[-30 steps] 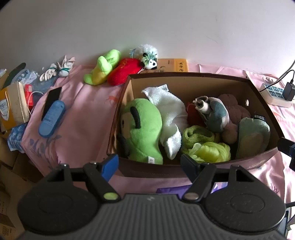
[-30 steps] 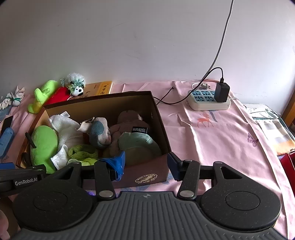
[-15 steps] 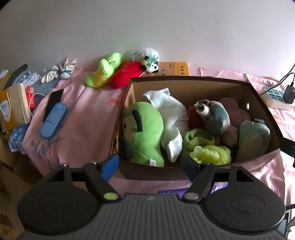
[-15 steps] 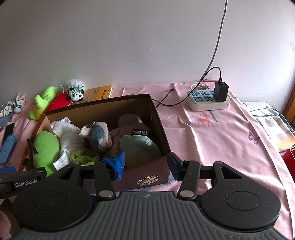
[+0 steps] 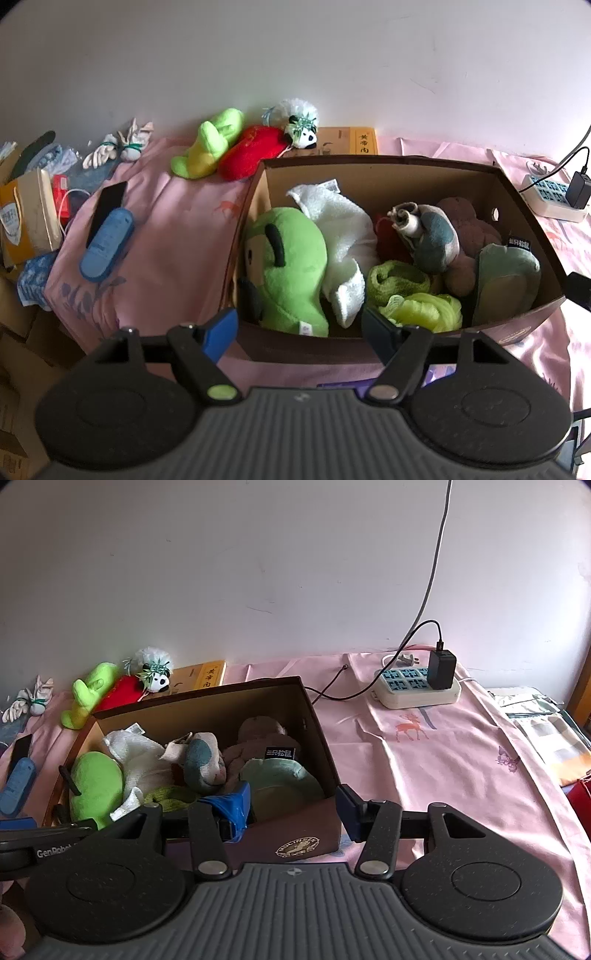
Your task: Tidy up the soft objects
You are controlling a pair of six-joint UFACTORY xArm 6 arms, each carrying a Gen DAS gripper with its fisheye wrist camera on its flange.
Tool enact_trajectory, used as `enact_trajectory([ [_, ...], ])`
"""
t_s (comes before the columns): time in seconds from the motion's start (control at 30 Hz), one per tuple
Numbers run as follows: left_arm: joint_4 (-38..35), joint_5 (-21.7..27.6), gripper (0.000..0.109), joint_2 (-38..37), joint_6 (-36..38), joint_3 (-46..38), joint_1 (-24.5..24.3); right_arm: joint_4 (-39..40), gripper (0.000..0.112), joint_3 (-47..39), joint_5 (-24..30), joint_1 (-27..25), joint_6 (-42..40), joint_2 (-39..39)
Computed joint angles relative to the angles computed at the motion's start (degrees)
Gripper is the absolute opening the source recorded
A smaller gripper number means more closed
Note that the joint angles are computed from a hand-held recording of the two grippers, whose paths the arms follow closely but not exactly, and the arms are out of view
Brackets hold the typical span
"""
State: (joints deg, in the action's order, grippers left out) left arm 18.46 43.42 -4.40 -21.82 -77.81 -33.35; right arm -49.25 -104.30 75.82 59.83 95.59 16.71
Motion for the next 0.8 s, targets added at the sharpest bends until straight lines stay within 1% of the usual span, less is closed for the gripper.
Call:
enact_trajectory([
  [0.23,-0.3,0.3,0.075,0.1,0.0,-0.1,0.1,-0.5,0.036,0.1,-0.8,0.0,-0.3,0.1],
  [0.5,-1.9,0.7,0.075,0.3,1.6,-0.3,0.1,-0.6,0.036,0.1,-0.9,0.1,-0.2,0.0],
  [0.8,-1.5,1.3,0.075,0.8,1.2,-0.7,0.1,-0.8,0.036,-0.5,-1.0,0.1,-0.7,0.6],
])
